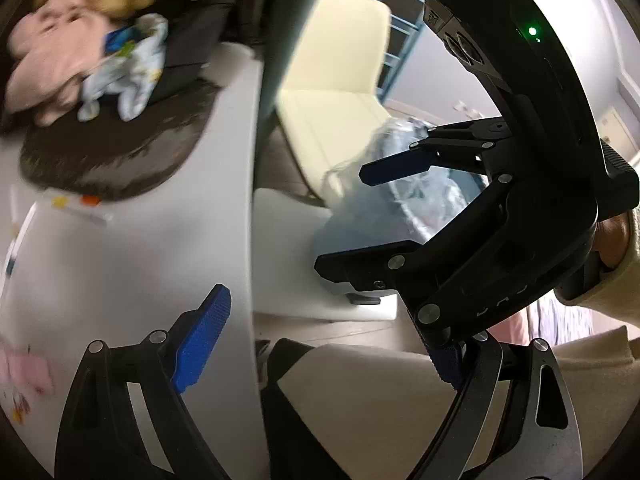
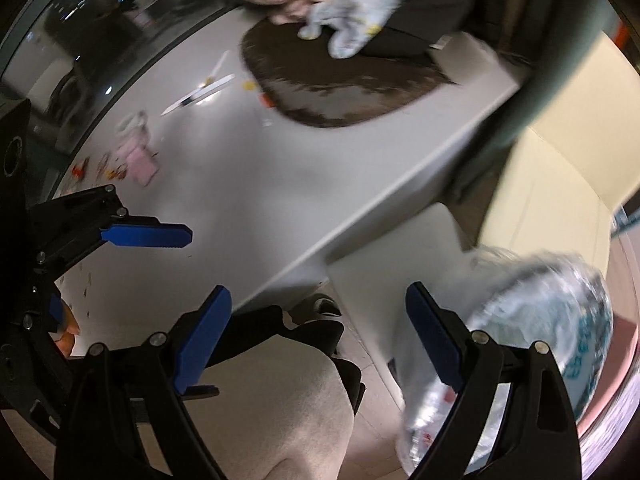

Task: Collect trash
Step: 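Move both tools away from the bin back over the table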

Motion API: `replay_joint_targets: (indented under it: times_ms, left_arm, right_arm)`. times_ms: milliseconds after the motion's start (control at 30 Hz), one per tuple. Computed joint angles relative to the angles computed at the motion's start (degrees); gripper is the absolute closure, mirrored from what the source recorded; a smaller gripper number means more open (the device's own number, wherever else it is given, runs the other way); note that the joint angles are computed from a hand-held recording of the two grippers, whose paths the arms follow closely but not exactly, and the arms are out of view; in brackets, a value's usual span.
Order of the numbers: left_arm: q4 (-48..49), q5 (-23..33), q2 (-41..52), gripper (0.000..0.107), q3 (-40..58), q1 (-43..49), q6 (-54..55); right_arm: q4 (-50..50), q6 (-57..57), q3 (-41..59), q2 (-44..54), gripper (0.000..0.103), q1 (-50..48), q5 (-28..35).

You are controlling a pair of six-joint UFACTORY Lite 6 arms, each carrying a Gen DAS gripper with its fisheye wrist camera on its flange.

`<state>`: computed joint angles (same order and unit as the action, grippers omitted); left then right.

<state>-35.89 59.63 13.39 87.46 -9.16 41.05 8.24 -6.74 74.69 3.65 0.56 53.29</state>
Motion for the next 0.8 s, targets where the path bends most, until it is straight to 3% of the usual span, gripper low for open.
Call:
replay_joint_targets:
  times_ms: [433, 800]
  left_arm:
    - [-1.5, 1.08, -13.01, 0.021, -15.79, 19.4, 4.7]
    - [-1.48, 5.01, -18.31, 0.021, -23.46, 39.06, 13.13]
  right_arm:
    - [-1.86, 6.39, 15.03, 15.21, 0.017, 18.13, -0.59]
    - [-1.57, 6.77, 42.65, 36.38, 0.017, 29.33, 6.99]
